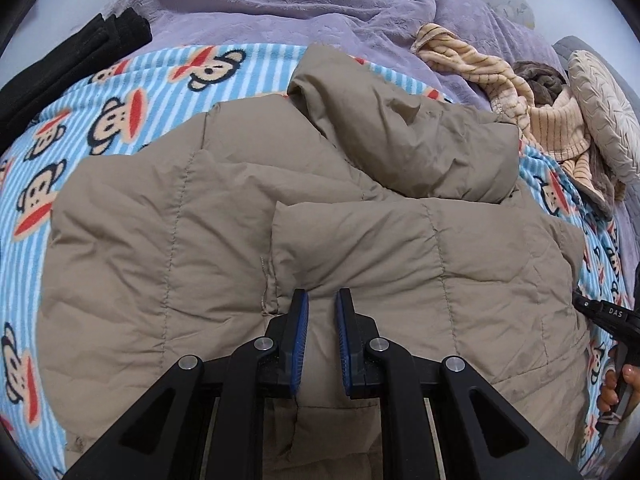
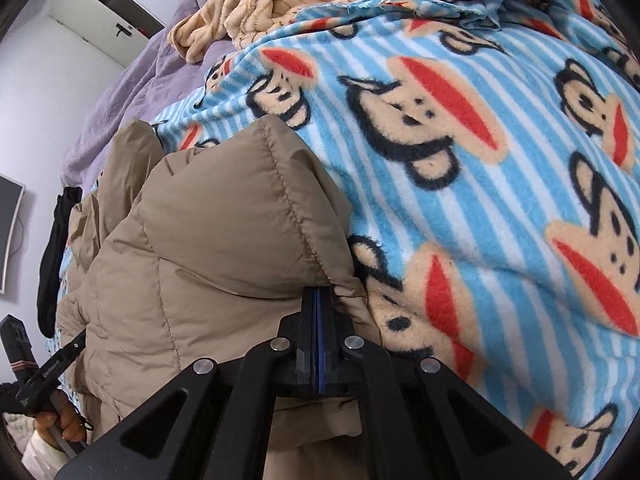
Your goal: Fold large clothes
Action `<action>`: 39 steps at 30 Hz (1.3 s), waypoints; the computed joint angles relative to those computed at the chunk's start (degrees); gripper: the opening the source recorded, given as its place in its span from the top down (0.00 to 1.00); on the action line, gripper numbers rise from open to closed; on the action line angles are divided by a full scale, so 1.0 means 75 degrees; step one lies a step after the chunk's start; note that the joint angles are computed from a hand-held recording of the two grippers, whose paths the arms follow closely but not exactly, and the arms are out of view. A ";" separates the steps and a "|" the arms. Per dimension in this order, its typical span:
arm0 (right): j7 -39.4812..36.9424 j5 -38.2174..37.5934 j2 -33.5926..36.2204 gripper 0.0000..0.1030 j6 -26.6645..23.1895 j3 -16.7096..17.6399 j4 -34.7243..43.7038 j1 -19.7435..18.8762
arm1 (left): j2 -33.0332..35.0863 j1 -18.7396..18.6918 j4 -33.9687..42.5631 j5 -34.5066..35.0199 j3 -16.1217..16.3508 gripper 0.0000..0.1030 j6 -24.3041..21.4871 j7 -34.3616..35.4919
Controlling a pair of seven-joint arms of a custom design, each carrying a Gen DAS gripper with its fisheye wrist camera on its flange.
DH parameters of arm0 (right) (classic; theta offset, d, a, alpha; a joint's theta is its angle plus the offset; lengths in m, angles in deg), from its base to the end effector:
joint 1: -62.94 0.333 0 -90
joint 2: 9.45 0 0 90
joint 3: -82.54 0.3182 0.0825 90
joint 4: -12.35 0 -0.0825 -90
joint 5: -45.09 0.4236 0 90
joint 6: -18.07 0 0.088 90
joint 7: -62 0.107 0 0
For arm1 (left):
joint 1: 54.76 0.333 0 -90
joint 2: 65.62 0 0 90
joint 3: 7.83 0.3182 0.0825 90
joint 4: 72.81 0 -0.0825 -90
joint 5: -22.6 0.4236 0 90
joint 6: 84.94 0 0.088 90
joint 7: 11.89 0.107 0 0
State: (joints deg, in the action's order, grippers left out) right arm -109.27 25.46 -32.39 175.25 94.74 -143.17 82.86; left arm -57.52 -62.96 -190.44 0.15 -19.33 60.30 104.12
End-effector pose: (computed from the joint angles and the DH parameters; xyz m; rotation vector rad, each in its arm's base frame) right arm 0.3707 0.2430 0.3652 -0.9111 2.5015 -0.1664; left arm 0.6017 -0.2080 0.3855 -1.5322 2.5994 -0.6884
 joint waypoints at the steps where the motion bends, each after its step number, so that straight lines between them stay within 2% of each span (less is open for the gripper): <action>1: -0.0107 0.0058 -0.0030 1.00 -0.0256 -0.0019 0.0090 0.0071 | -0.0135 -0.0015 -0.0109 0.0135 0.0026 0.84 0.0060 -0.0056; 3: -0.0346 0.0158 -0.0086 1.00 -0.0792 -0.0037 0.0274 0.0220 | -0.0406 0.0027 -0.0323 0.0143 0.0063 0.84 0.0065 0.0008; 8: -0.1032 0.0223 -0.0145 0.99 -0.2597 0.0148 0.0916 0.0669 | -0.0883 0.0133 -0.0755 0.0383 0.0212 0.84 -0.0132 -0.0118; 11: -0.1034 0.0290 -0.0280 0.99 -0.3112 0.0249 0.1043 0.0893 | -0.1163 0.0186 -0.1025 0.0770 0.0275 0.84 -0.0221 -0.0456; 21: -0.0089 0.1267 -0.1281 0.99 -0.3238 0.0372 0.0612 0.1603 | -0.2468 0.0252 -0.2014 0.1305 0.0293 0.84 -0.0629 -0.0790; 29: 0.0435 0.1808 -0.1494 0.99 -0.3279 0.0500 0.0643 0.2076 | -0.3228 0.0292 -0.2425 0.1376 0.0331 0.84 -0.1082 -0.0962; 39: 0.0351 0.2052 -0.1445 0.98 -0.3179 0.0472 0.0918 0.2322 | -0.4020 0.0289 -0.2778 0.1389 0.0369 0.84 -0.1653 -0.1067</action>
State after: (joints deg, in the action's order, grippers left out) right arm -106.64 40.84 -43.23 151.40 98.28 -136.29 100.27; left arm -87.67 -60.79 -211.28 10.57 -16.56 47.91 96.12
